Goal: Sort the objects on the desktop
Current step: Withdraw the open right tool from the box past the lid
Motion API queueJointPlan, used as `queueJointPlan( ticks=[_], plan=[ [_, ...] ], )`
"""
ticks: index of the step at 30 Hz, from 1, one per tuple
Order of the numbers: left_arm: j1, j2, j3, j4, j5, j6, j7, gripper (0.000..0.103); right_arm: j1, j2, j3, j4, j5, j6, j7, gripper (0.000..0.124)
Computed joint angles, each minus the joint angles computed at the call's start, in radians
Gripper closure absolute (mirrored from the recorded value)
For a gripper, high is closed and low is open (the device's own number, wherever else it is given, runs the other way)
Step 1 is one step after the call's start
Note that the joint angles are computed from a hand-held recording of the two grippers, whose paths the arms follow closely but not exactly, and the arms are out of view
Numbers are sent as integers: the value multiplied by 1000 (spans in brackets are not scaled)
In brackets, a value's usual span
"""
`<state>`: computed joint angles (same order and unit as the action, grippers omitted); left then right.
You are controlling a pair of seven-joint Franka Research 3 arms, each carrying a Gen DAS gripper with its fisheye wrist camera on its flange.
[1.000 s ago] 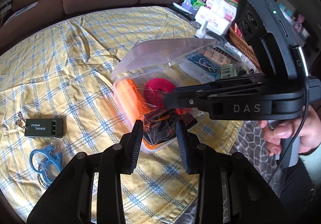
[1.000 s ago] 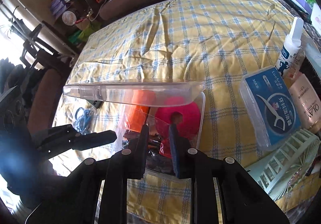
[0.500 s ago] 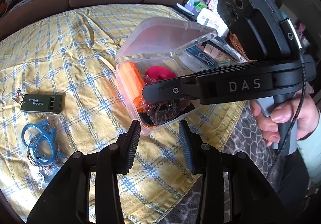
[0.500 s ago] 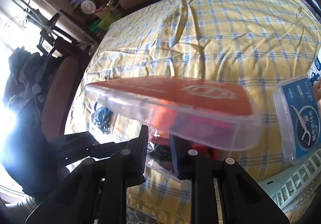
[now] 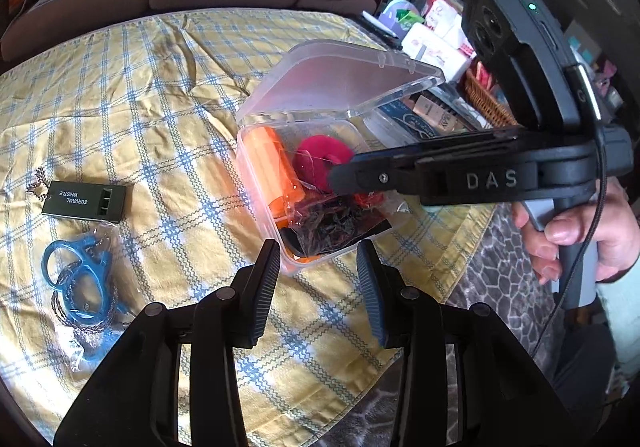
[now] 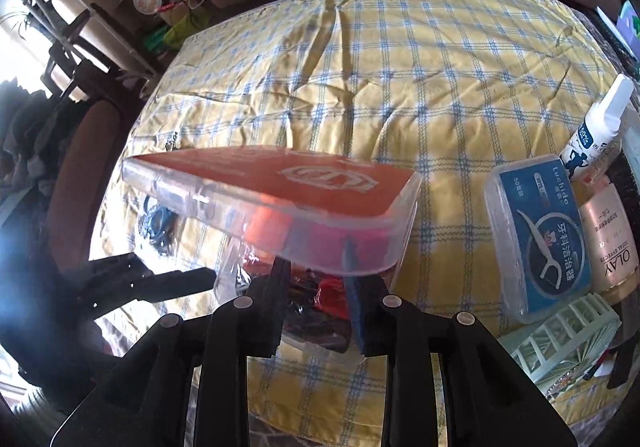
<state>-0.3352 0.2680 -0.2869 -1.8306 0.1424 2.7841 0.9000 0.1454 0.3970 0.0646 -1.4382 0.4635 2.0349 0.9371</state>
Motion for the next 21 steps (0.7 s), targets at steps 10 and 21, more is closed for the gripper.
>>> queueJointPlan(
  ticks=[10,21],
  plan=[
    [-8,-23,15,-18,23,1,-35,67,-26,-144,10,-212,154,145,-137,96],
    [-45,42,49,131,172,-211,-68,67,-28,-153,-5,-245,186,134,-124,103]
  ],
)
